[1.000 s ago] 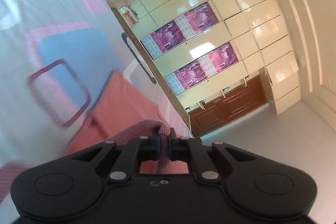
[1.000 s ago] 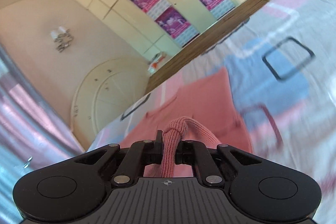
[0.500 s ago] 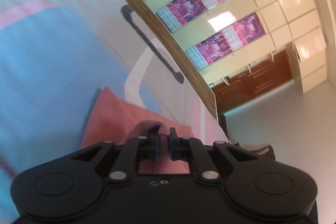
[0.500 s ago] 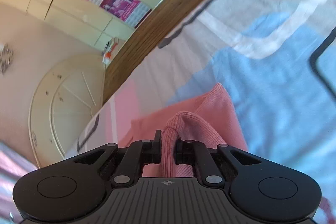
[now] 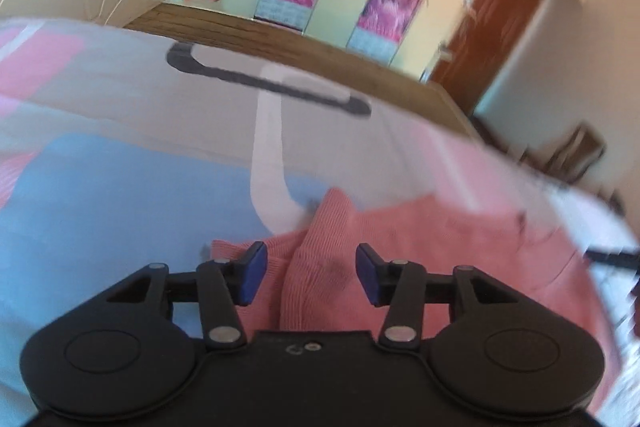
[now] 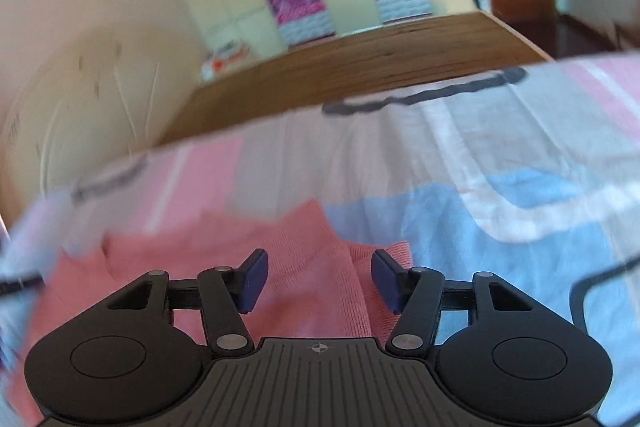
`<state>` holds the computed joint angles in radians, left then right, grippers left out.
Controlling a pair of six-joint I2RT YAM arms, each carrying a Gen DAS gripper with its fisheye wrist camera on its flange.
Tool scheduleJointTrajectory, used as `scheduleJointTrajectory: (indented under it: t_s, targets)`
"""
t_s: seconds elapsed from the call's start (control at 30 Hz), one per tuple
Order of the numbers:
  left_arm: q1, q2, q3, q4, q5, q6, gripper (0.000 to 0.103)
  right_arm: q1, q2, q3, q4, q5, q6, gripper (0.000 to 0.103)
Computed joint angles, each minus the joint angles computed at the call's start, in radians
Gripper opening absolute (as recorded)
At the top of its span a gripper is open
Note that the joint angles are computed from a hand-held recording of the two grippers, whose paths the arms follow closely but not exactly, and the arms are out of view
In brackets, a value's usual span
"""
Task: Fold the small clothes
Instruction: 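Lower the folded hem onto the sweatshirt and open both grippers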
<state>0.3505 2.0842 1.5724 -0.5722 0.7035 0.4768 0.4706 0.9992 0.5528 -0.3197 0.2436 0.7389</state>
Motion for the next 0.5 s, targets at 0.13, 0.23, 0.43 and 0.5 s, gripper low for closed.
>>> scheduleJointTrajectory:
  t_s: [0.13, 0.23, 0.43, 0.5]
  targets:
    - [-0.024, -0.074, -0.141, 0.117, -0.055, 0.035, 0.006, 0.009, 0.158, 0.033, 0.039, -0.001, -0.100, 0.015]
    - [-0.006, -0.150, -0.261, 0.283, -0.013, -0.061, 0.006, 0.036, 0.120, 0.002, 0.062, 0.065, -0.105, 0.006]
    - [-0.011, -0.223, -0.362, 0.431, 0.025, -0.125, 0.006, 0.183, -0.108, -0.098, 0.012, 0.279, -0.038, 0.006]
    - [-0.037, -0.217, -0.356, 0.423, -0.034, -0.124, 0.006, 0.164, -0.110, -0.117, 0.034, 0.274, -0.047, 0.006]
